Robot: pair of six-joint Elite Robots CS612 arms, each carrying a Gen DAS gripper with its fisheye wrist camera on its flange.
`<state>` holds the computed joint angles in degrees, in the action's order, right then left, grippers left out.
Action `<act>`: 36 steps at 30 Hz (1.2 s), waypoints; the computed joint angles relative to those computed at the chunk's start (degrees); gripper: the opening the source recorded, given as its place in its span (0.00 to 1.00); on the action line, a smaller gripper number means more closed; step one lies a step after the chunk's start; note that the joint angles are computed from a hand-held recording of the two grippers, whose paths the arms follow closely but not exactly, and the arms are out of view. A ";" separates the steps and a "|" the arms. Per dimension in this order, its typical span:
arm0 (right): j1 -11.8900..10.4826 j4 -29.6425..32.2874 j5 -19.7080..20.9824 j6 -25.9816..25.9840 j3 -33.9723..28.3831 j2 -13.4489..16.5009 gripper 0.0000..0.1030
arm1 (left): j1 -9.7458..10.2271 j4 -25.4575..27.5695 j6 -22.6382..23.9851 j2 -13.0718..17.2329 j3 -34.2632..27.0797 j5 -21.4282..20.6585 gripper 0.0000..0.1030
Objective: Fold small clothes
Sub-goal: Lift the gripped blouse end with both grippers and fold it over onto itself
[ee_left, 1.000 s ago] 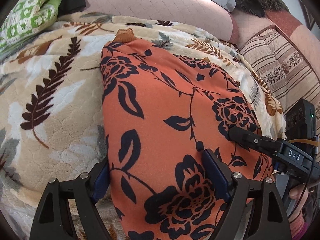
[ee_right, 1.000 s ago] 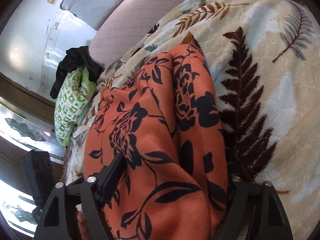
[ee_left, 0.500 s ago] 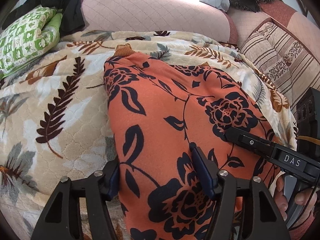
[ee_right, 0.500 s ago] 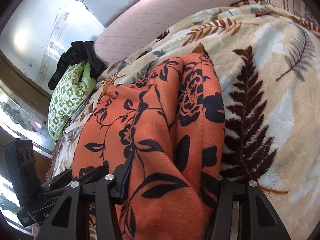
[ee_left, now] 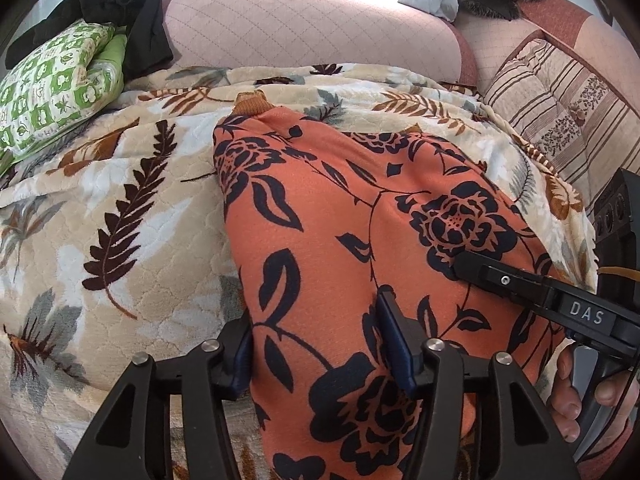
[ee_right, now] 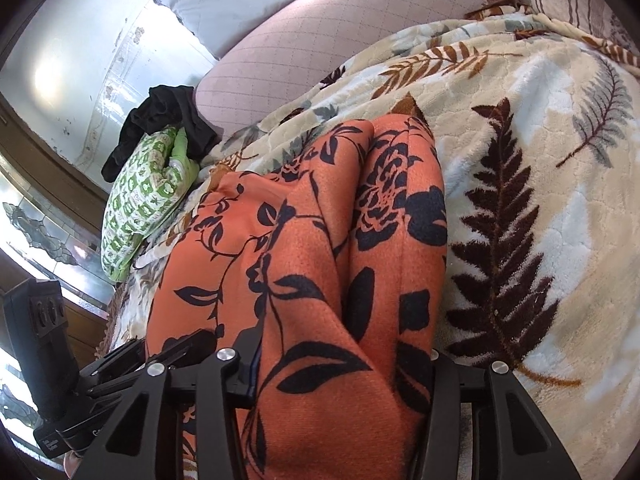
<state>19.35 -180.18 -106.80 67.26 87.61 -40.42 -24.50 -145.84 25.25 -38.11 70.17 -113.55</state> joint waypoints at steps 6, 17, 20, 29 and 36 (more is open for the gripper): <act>-0.34 -1.25 1.36 0.97 0.66 0.07 0.49 | -0.38 -0.35 0.83 0.33 -0.11 1.99 0.77; -0.64 -2.87 2.54 3.56 1.19 0.48 0.58 | 0.87 5.36 -0.73 1.78 -2.37 -5.90 0.69; 0.00 -1.08 0.02 0.79 0.07 0.35 0.50 | 0.60 0.14 0.35 0.79 -0.28 -4.75 0.48; 1.40 0.39 -4.75 -2.90 -2.27 0.28 0.46 | 0.90 -5.13 -0.26 -0.72 1.33 -3.66 0.42; 2.46 -3.45 -6.75 -5.48 -4.77 1.27 0.46 | 2.06 -11.27 -0.71 -2.49 3.42 -2.53 0.42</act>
